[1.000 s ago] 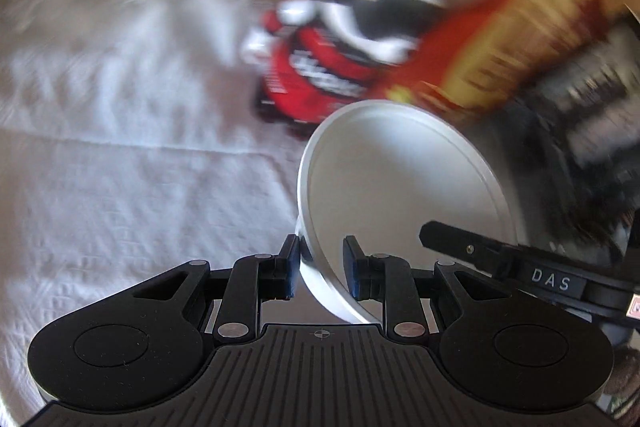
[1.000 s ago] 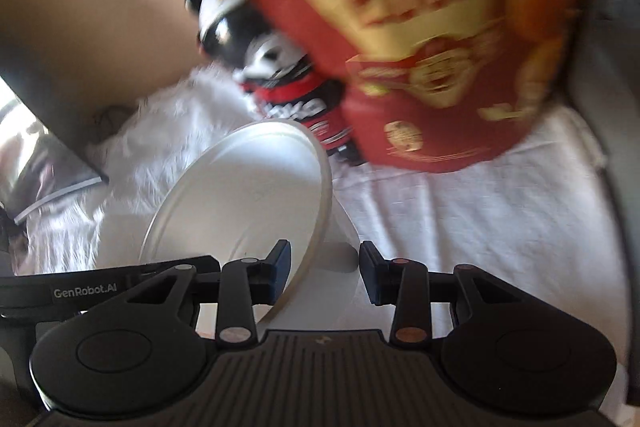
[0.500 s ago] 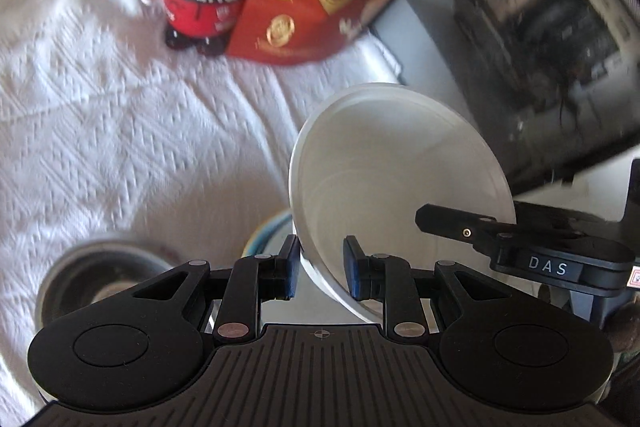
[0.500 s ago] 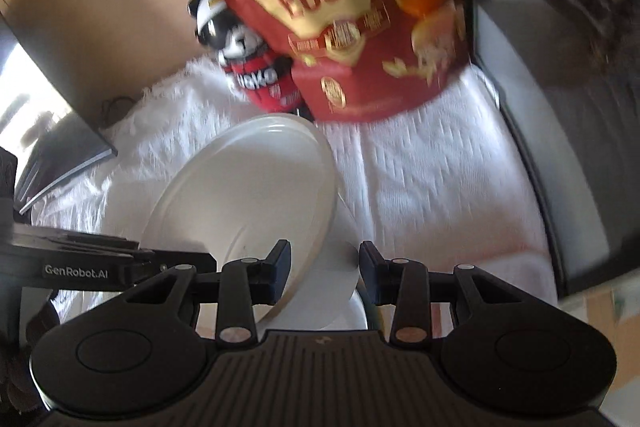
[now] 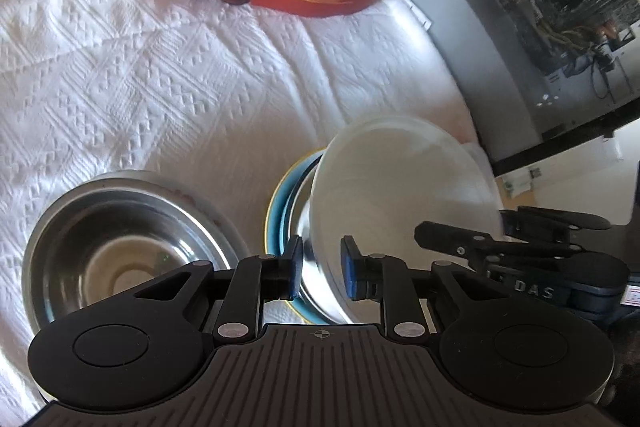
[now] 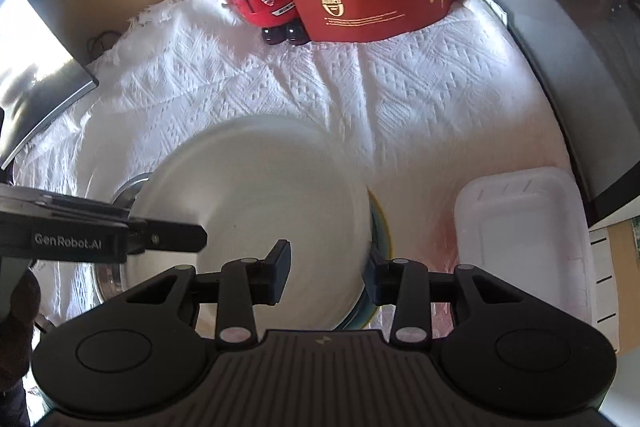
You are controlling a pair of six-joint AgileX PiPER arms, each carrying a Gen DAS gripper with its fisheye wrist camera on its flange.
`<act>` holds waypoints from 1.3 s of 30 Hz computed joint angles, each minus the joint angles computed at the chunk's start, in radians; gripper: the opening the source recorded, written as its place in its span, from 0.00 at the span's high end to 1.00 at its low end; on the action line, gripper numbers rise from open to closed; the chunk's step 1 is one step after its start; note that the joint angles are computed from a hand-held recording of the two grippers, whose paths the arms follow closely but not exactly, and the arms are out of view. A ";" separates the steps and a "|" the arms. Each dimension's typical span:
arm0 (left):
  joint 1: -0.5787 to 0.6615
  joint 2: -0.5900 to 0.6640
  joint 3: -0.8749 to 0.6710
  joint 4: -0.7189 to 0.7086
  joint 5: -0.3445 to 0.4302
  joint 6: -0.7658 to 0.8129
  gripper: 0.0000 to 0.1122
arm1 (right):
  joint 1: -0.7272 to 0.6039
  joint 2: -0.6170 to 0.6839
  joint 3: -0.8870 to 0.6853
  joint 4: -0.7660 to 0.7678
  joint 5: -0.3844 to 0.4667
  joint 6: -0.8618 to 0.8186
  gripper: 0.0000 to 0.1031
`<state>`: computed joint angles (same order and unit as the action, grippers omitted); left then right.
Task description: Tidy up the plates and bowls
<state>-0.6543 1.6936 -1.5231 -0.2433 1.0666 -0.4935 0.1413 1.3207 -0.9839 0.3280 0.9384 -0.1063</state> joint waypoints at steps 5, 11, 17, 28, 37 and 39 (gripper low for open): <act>0.023 -0.036 0.023 -0.029 -0.009 0.001 0.81 | 0.011 -0.007 -0.015 -0.048 -0.015 0.018 0.59; 0.035 -0.050 0.035 -0.054 -0.021 -0.004 0.81 | 0.003 -0.011 -0.023 -0.054 -0.025 0.015 0.59; 0.032 -0.055 0.046 -0.050 -0.053 -0.012 0.80 | 0.010 -0.026 -0.030 -0.073 -0.032 0.024 0.58; 0.025 -0.039 0.041 0.001 -0.033 -0.019 0.81 | 0.029 -0.026 -0.012 -0.097 -0.047 0.044 0.58; 0.086 -0.092 0.087 -0.156 -0.068 0.065 0.81 | 0.065 -0.072 -0.004 -0.112 -0.052 0.077 0.56; 0.083 -0.079 0.081 -0.174 -0.076 0.078 0.81 | 0.067 -0.076 -0.003 -0.116 -0.055 0.084 0.56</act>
